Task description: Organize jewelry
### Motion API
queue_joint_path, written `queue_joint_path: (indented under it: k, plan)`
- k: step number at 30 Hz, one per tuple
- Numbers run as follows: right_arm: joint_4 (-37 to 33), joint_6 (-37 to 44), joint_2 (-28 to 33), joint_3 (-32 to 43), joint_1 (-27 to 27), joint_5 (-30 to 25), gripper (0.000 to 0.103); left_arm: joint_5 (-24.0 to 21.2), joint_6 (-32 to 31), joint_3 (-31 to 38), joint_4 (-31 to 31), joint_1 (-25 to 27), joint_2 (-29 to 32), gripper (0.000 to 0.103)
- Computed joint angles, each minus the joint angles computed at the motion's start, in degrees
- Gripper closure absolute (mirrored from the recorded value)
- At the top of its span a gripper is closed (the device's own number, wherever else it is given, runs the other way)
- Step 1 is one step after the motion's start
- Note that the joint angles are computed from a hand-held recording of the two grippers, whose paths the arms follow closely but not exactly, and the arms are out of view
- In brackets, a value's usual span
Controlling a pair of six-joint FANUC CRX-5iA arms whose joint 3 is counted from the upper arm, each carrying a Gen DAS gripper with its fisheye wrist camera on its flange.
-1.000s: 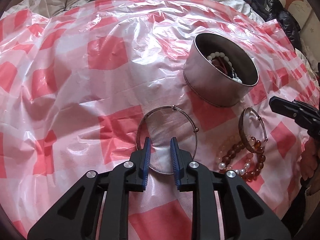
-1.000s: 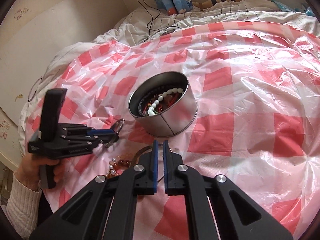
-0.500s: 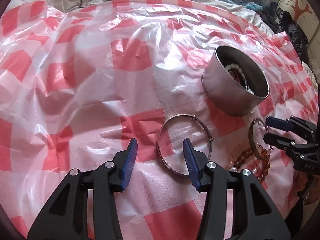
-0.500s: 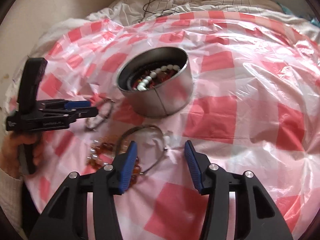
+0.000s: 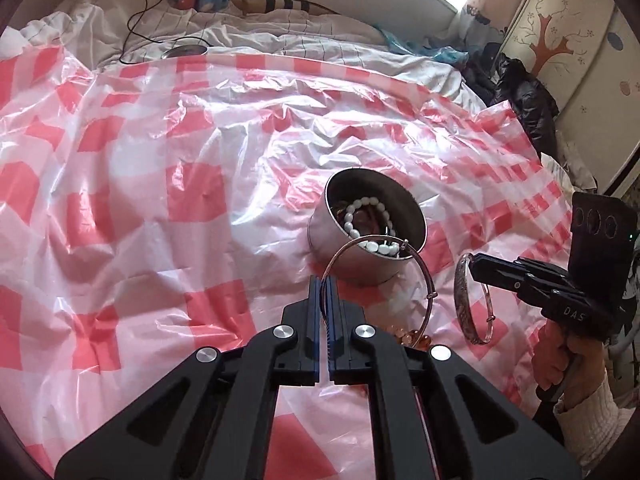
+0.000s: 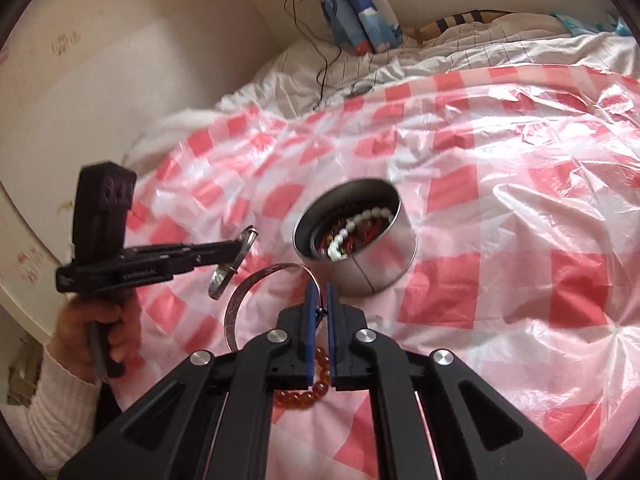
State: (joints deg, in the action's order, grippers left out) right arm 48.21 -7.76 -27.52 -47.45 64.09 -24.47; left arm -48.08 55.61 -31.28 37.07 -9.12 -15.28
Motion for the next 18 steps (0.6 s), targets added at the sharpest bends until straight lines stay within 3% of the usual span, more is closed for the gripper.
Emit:
queue_joint_path:
  k: [6,8,12,18]
  plan:
    - [3.5,-2.6,-1.5,-0.2,-0.3,-3.7,0.097,2.2,6.4,6.8,-5.1,-4.9,5.6,0.101]
    - [4.3,-3.6,-2.1,-0.6,-0.5,-4.5,0.097,2.7,10.6,10.3,-10.7,-7.3,7.9,0.101]
    - [5.3,-4.7,-3.3,-1.2,-0.8,-6.2,0.097,3.2,14.8,14.1,-14.8,-9.6,11.8,0.101]
    - [5.9,-6.1,-4.0,-1.9,-1.7,-5.8,0.097,1.5,20.2,20.9,-23.0,-12.3,16.3,0.1]
